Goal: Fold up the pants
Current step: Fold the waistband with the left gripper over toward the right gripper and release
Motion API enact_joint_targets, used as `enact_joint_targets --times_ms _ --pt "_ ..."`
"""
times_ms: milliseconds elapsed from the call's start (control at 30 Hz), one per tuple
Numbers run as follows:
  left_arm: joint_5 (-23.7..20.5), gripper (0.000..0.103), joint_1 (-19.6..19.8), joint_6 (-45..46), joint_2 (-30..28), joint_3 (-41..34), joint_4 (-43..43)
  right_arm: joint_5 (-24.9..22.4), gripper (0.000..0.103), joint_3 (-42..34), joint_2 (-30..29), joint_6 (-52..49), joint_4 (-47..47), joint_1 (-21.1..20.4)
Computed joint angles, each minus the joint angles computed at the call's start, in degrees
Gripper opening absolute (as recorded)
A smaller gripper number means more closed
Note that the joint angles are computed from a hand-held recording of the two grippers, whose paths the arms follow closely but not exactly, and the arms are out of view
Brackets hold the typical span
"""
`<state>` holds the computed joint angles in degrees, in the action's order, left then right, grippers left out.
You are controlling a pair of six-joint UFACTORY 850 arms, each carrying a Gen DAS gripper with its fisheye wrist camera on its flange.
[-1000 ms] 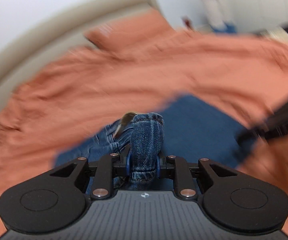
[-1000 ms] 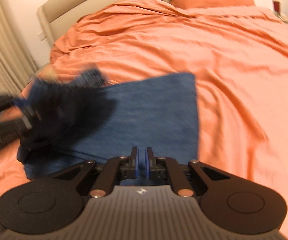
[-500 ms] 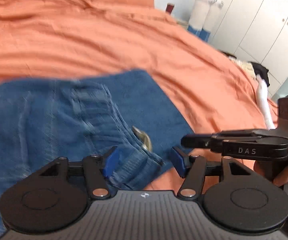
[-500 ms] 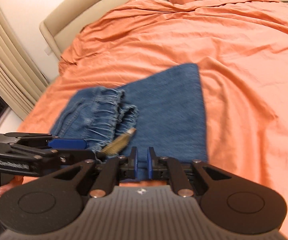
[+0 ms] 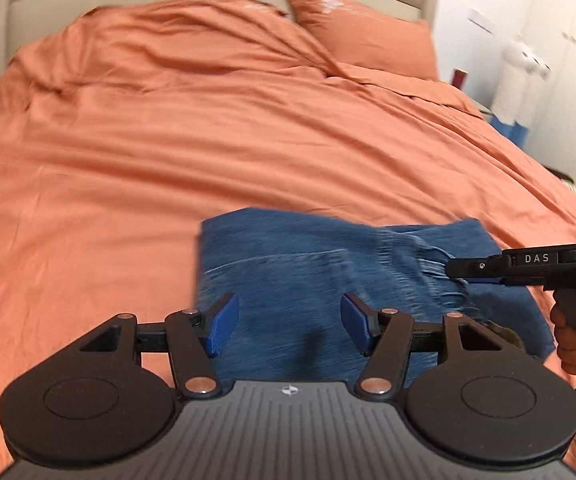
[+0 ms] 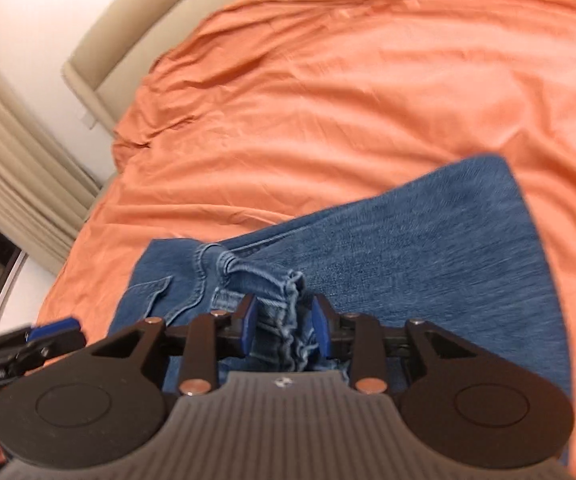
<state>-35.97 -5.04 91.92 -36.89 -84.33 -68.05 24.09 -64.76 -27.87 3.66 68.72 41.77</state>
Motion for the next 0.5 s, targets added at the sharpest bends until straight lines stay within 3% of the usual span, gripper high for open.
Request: enact_joint_targets --times_ms 33,67,100,200,300,400,500 --pt "-0.22 0.069 0.4 -0.4 -0.5 -0.46 0.29 -0.19 0.017 0.12 -0.23 4.58 -3.43 -0.28" --pt "-0.24 0.068 0.68 -0.16 -0.69 -0.52 0.06 -0.11 0.016 0.29 -0.08 6.76 -5.18 -0.3" --pt "-0.47 0.068 0.98 0.29 -1.01 -0.73 -0.47 0.67 0.007 0.61 0.43 6.54 -5.2 0.09" --pt "-2.54 0.055 1.56 -1.24 -2.28 -2.32 0.08 5.07 0.005 2.91 3.71 7.72 -8.58 2.31" --pt "-2.87 0.054 1.41 -3.03 -3.32 -3.26 0.6 6.32 0.005 3.77 6.19 2.41 -3.66 4.16" --pt "-1.92 0.053 0.96 -4.52 -4.46 -3.97 2.26 4.13 0.005 4.1 5.77 -0.19 2.45 3.77" --pt "-0.8 0.053 0.57 -4.42 -4.86 -4.06 3.54 1.92 0.005 5.32 4.35 7.61 -0.64 2.7"
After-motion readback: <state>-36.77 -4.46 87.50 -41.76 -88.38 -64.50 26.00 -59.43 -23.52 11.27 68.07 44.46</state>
